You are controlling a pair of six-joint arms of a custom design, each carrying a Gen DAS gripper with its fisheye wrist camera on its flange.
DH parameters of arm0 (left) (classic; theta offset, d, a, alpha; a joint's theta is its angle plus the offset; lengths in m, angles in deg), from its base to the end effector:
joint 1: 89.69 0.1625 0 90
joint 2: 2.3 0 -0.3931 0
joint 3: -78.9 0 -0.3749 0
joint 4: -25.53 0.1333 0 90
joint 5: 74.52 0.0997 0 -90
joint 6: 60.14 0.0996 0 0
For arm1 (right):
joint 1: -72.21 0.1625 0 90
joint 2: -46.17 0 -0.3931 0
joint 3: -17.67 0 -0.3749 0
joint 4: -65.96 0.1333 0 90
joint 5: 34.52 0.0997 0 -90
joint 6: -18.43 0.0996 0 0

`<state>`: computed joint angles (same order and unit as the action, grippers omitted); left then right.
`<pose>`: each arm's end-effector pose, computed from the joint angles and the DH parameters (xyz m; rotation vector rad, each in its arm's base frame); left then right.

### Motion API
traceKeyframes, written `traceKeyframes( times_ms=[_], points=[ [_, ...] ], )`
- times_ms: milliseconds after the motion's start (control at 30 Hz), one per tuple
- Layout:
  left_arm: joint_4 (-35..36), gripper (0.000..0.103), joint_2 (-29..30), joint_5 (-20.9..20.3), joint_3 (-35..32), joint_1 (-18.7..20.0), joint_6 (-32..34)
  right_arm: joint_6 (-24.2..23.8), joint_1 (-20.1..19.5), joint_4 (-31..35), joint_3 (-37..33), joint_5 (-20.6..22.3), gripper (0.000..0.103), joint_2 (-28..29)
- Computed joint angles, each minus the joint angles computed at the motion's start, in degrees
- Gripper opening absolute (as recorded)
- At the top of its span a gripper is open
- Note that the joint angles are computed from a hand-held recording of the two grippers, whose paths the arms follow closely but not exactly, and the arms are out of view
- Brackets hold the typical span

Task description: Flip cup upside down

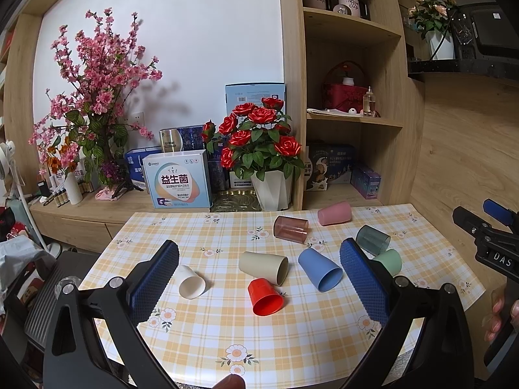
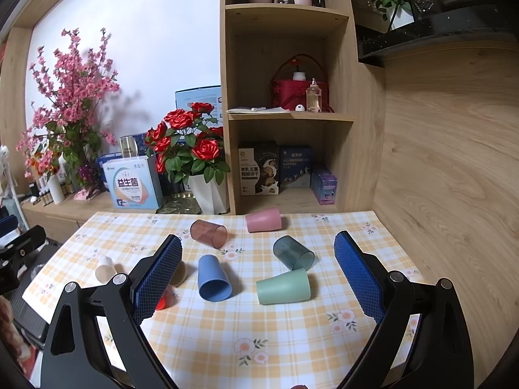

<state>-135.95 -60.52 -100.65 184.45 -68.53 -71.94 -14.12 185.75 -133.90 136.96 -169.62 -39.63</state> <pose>-0.4512 -0.4135 0.2218 0.8019 2.0973 -1.2606 0.2306 -0.3722 0.4280 0.3429 -1.9527 1.4162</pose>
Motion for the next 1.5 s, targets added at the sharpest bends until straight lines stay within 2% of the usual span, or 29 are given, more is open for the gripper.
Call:
traceKeyframes(
  times_ms=[1500],
  points=[
    [-0.3,0.097,-1.3,-0.2,0.3,0.2,0.8,0.2,-1.5,1.9,-0.3,1.5,0.092,-1.8]
  ],
)
